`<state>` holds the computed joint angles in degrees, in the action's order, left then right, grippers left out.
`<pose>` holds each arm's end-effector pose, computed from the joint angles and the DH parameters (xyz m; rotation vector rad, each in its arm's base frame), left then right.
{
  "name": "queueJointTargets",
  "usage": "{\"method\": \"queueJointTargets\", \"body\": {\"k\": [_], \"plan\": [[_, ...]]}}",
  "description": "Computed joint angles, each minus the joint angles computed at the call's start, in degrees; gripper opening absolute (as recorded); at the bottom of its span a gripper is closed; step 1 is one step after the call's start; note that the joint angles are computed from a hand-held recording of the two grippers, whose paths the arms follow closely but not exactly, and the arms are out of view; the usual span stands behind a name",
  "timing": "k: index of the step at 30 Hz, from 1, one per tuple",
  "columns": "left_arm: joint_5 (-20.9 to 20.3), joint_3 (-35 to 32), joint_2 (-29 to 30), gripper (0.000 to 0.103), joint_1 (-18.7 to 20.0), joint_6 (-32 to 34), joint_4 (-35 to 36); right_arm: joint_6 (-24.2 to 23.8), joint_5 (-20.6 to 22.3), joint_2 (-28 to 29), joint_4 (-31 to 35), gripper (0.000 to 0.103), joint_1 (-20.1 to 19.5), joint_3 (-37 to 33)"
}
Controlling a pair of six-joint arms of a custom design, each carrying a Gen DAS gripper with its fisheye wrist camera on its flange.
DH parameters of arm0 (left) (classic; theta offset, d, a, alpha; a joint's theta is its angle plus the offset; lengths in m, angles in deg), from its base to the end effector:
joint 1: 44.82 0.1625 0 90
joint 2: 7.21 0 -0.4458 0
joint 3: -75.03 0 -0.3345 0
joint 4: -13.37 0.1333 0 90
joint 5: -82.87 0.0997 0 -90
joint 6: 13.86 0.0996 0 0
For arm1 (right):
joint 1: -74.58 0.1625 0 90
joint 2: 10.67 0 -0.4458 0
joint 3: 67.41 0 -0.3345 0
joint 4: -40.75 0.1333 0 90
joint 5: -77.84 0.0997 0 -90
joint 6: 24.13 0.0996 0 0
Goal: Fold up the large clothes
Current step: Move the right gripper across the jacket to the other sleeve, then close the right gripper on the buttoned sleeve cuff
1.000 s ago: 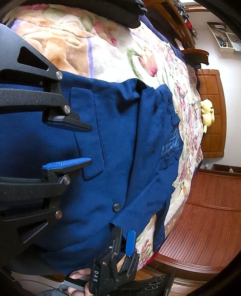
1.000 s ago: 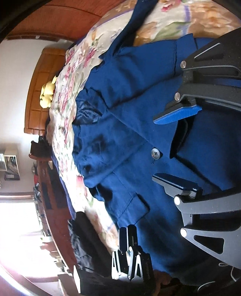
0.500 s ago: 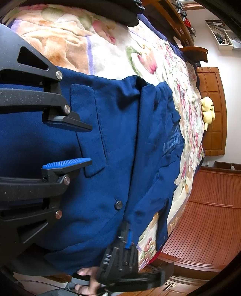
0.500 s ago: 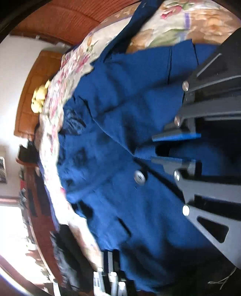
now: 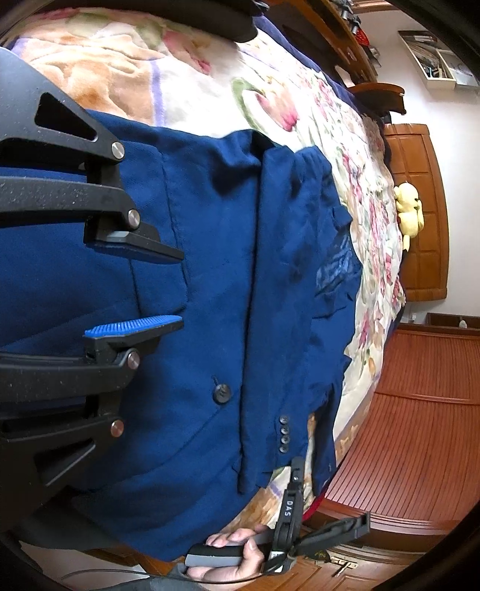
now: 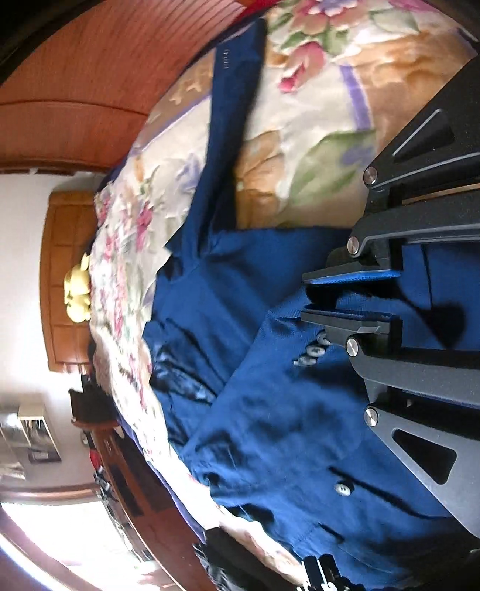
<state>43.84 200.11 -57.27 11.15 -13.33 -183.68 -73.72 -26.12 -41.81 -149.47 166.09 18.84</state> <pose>-0.0999 -0.5244 0.1809 0.3787 2.2655 -0.9381 0.1280 -0.7086 0.1211 0.9582 -2.2975 0.8190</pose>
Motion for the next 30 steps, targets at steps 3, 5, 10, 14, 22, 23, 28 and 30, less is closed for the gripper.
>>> {"method": "queueJointTargets", "body": {"k": [3,5,10,14,22,23,28,30], "plan": [[-0.13,-1.01,0.41,0.03,-0.09,0.52,0.7,0.96,-1.49,0.0,2.55,0.018,-0.12,-1.05],[-0.54,-1.57,0.66,0.03,-0.14,0.81,0.8,1.64,-0.99,-0.8,2.84,0.027,-0.47,-0.69],[-1.09,-4.05,1.8,0.03,-0.22,2.62,1.38,3.48,0.04,-2.17,3.43,0.051,-1.73,-0.39],[-1.93,-6.96,3.08,0.03,-0.08,4.28,1.85,4.23,0.2,-3.15,3.72,0.055,-2.65,-1.21],[-4.14,-14.13,6.18,0.03,0.59,6.22,4.32,2.68,-1.09,-3.0,5.93,0.056,-4.81,-10.2],[-4.49,-14.64,6.28,0.03,0.73,6.26,4.72,2.26,-1.92,-2.52,6.25,0.056,-4.95,-12.07],[-5.42,-18.15,7.68,0.03,1.27,6.74,7.24,0.69,-5.72,0.82,7.76,0.056,-5.74,-23.18],[-6.12,-19.61,8.15,0.03,1.67,6.83,8.42,2.06,-6.28,1.88,9.5,0.056,-6.19,-27.51]]}}
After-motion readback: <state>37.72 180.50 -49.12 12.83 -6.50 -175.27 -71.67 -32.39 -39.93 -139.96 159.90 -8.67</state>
